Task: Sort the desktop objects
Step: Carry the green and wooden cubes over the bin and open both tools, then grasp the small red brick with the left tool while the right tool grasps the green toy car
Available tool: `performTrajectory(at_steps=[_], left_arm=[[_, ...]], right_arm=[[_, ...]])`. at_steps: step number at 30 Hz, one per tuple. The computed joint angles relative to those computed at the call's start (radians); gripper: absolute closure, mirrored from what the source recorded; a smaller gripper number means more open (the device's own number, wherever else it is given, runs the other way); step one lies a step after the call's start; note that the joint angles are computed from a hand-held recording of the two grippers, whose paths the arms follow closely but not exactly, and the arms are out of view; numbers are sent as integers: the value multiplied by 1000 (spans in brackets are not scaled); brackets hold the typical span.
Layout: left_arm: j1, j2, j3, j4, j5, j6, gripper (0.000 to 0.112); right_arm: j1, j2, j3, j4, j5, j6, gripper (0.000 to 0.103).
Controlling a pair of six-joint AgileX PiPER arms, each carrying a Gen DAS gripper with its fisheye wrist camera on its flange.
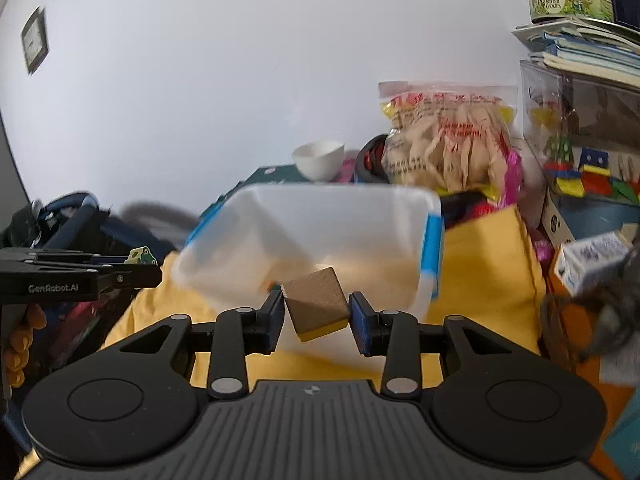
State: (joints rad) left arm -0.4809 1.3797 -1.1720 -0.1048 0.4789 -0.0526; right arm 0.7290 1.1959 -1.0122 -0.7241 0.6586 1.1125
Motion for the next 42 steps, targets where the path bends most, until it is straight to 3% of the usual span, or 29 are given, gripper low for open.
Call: performTrajectory(at_steps=[10, 12, 13, 14, 16, 17, 24, 27, 30, 34, 37, 42], left_arm=[[34, 284, -393, -13, 167, 33, 78], [41, 332, -452, -13, 202, 44, 72], [34, 359, -483, 18, 220, 23, 58], [26, 377, -497, 64, 227, -10, 43], [18, 382, -476, 131, 198, -54, 41], [23, 382, -467, 127, 193, -51, 41], [61, 232, -204, 39, 50, 27, 41], [60, 134, -54, 18, -13, 29, 41], [43, 11, 132, -20, -88, 63, 41], [-24, -133, 360, 58, -139, -11, 41], [-96, -193, 493, 201, -152, -190, 41], [-205, -206, 628, 464, -193, -503, 48]], right_arm=[[-195, 237, -257, 297, 17, -364, 64], [-202, 281, -294, 303, 33, -382, 62], [-209, 304, -310, 311, 37, -393, 60], [-213, 318, -316, 311, 32, -396, 44], [-204, 327, -304, 233, 18, -335, 27], [-200, 326, -297, 213, 19, -313, 28], [-152, 180, -123, 141, -68, -183, 29], [-74, 98, -35, 70, -61, -71, 30], [65, 26, 55, -49, -2, 89, 30], [330, -30, 197, -178, 155, 336, 30], [509, -9, 277, -200, 235, 491, 34], [634, 62, 340, -172, 224, 679, 38]])
